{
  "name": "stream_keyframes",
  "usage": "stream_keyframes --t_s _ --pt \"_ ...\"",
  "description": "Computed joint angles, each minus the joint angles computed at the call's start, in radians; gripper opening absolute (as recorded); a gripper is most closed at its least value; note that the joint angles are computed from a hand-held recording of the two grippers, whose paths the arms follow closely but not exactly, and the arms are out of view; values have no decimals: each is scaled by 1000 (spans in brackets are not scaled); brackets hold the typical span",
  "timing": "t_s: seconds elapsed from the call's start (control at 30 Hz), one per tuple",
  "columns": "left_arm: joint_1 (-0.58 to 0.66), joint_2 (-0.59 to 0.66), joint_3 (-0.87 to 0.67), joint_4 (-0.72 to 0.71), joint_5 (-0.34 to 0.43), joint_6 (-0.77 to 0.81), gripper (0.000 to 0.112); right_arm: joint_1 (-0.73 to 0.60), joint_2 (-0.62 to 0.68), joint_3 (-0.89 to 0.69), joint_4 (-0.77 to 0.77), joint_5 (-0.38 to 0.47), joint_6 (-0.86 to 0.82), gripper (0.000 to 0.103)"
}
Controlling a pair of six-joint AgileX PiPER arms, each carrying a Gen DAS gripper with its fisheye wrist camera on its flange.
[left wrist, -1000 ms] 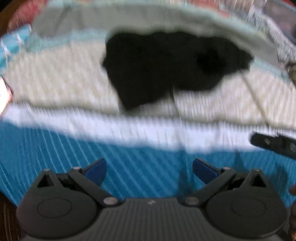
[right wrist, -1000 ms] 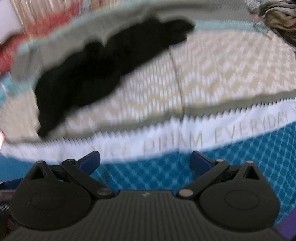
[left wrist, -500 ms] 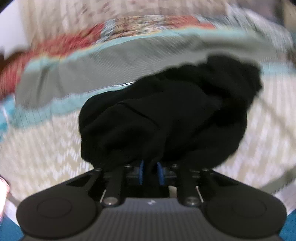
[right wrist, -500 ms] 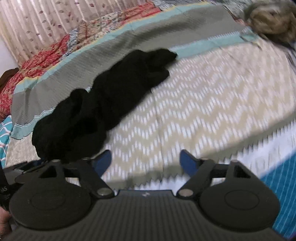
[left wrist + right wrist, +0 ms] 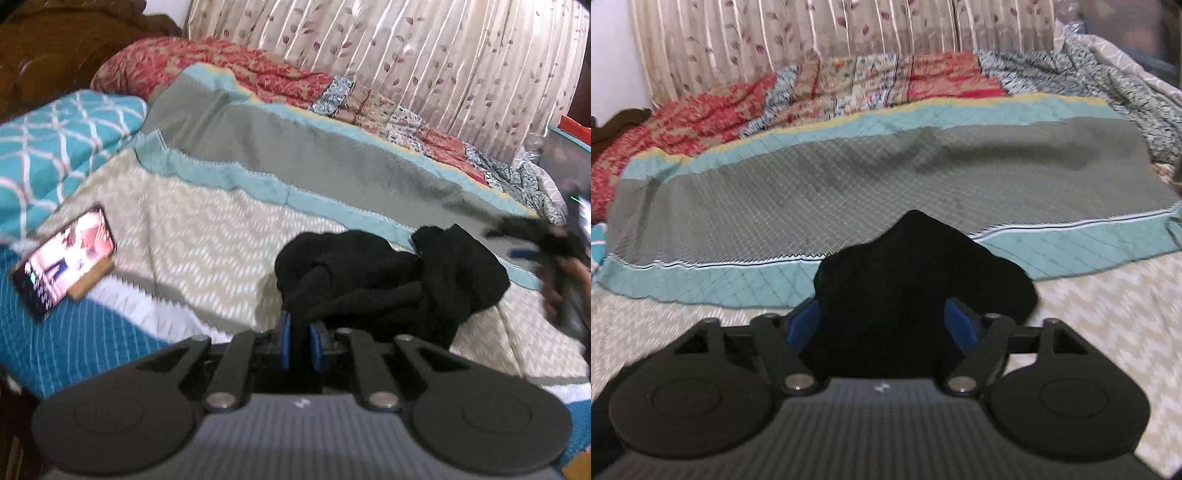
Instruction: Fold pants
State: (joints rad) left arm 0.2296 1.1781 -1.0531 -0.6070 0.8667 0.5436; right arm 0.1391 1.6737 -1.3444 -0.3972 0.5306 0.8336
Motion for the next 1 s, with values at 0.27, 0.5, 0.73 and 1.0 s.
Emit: stream_keyframes --t_s 0.27,0.5,0.73,1.0 --pt "75 -26 -8 -77 89 83 11 41 485 -564 -10 367 -40 59" --pt "69 -19 -9 -119 59 91 11 -184 -5 -45 258 -29 -268 17" --pt "71 -8 5 -176 88 131 11 -527 -676 635 827 -66 -759 20" --pt "110 -4 4 -215 118 175 10 -657 -1029 840 354 227 -413 28"
